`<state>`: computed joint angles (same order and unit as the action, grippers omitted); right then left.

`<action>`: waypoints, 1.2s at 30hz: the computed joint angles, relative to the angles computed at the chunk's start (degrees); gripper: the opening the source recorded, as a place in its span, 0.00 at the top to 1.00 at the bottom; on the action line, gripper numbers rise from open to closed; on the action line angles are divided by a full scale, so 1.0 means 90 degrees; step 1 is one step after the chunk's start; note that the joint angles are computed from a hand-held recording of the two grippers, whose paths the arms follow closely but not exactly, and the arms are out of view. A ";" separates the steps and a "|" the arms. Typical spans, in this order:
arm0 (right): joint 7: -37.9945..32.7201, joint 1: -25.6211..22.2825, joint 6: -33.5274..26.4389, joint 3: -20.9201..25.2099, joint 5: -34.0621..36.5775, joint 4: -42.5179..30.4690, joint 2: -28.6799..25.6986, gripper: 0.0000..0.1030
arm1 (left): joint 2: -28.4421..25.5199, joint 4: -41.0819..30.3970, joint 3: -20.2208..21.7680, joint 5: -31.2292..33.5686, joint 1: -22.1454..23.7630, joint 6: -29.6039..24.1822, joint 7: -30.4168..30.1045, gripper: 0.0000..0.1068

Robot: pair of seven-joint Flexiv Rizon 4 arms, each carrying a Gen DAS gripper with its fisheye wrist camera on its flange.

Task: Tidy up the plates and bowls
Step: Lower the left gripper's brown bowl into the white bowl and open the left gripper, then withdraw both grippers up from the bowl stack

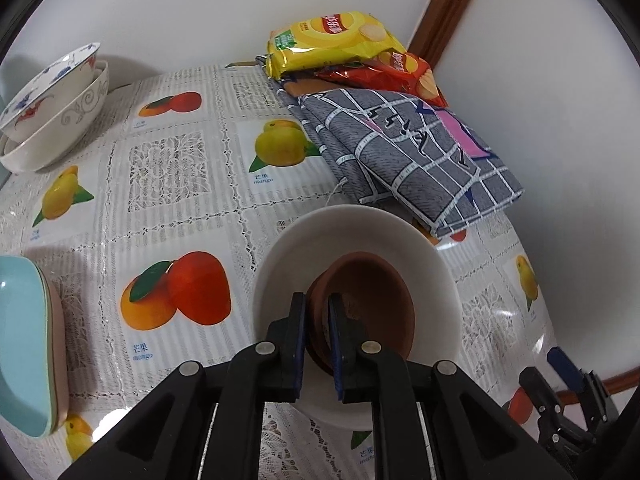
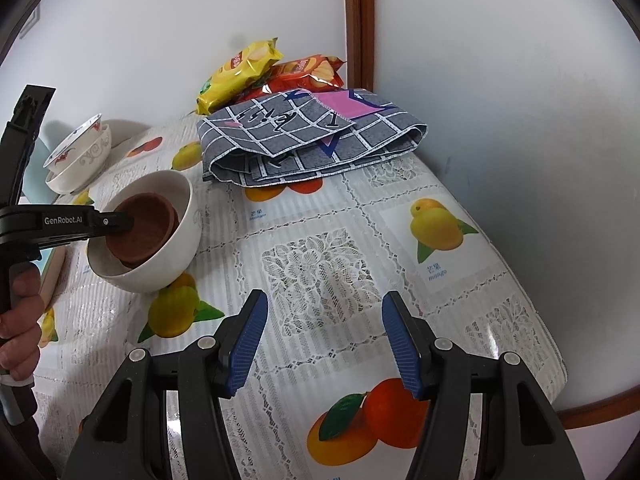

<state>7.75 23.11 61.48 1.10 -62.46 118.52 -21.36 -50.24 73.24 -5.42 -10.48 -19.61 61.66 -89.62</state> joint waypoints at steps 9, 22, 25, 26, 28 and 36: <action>-0.0025 0.0137 -0.0354 0.0133 0.0128 -0.0067 0.0148 0.43 | 0.0527 0.0603 -0.0009 0.0134 0.0007 0.0384 0.0250 0.47; 0.0090 0.0454 -0.1446 0.0507 0.0682 -0.0283 0.0465 0.27 | 0.1561 0.1626 0.0582 0.0918 -0.0176 0.0557 -0.0746 0.39; 0.0344 0.0540 -0.1679 0.0541 0.0668 -0.0284 0.0521 0.25 | 0.1759 0.1885 0.0635 0.1088 -0.0199 0.0747 -0.0771 0.39; 0.0462 0.0538 -0.1636 0.0549 0.0627 -0.0248 0.0546 0.25 | 0.1803 0.1952 0.0657 0.1142 -0.0214 0.0825 -0.0797 0.39; 0.0657 0.0480 -0.1354 0.0544 0.0437 -0.0137 0.0606 0.25 | 0.1948 0.2208 0.0525 0.1114 -0.0104 0.1063 -0.0682 0.39; 0.0375 0.0607 -0.1610 0.0672 0.0756 -0.0245 0.0617 0.25 | 0.2386 0.3048 0.0077 0.0597 0.0230 0.1772 -0.0270 0.39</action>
